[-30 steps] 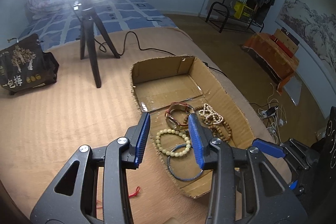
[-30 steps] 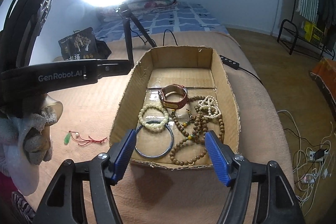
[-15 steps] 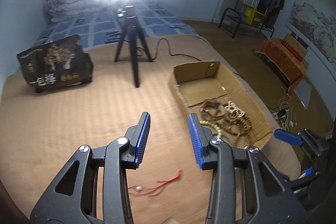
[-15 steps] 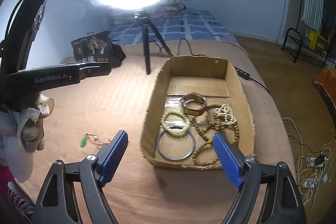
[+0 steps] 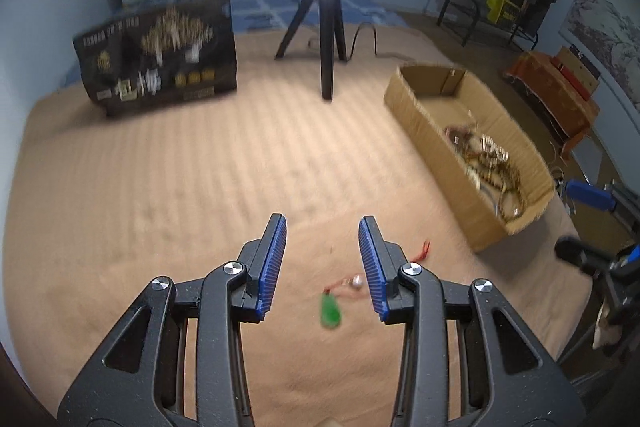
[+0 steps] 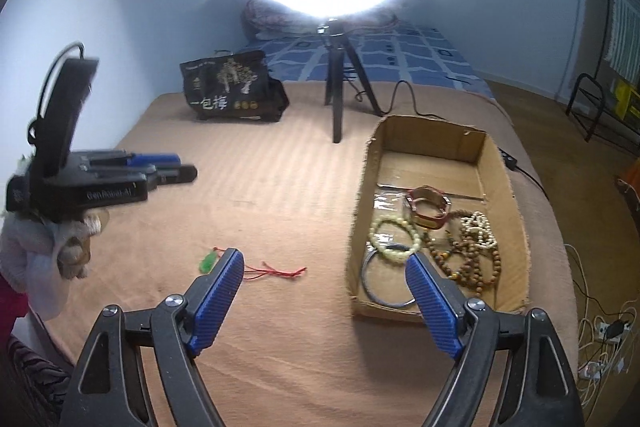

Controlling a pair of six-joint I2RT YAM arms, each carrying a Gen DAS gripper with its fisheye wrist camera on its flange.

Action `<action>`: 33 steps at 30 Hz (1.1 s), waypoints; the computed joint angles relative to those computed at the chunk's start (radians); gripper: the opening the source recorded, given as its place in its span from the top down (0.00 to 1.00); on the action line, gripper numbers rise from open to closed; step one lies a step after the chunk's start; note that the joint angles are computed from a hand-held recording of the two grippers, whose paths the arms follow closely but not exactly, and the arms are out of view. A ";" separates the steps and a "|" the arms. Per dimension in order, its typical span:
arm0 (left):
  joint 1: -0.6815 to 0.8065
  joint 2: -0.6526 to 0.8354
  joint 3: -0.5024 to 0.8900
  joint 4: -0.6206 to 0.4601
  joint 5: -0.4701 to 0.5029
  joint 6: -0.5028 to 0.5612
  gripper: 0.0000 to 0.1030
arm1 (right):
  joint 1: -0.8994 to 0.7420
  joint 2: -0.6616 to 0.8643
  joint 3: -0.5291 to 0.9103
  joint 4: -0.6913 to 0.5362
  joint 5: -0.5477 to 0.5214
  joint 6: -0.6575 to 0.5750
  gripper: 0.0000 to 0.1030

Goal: Organize jewelry
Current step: 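Move the left tool to the green jade pendant and the right tool to the second pearl earring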

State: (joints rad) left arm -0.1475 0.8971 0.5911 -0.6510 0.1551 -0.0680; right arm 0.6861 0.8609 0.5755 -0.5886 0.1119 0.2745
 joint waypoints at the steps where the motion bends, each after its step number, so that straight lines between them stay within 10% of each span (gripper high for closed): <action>1: 0.011 0.000 -0.017 -0.003 0.018 0.012 0.64 | 0.011 0.008 0.003 0.003 0.005 0.005 0.18; 33: -0.086 0.180 -0.188 0.157 0.015 0.079 0.72 | 0.000 0.259 0.027 0.163 -0.164 0.051 0.47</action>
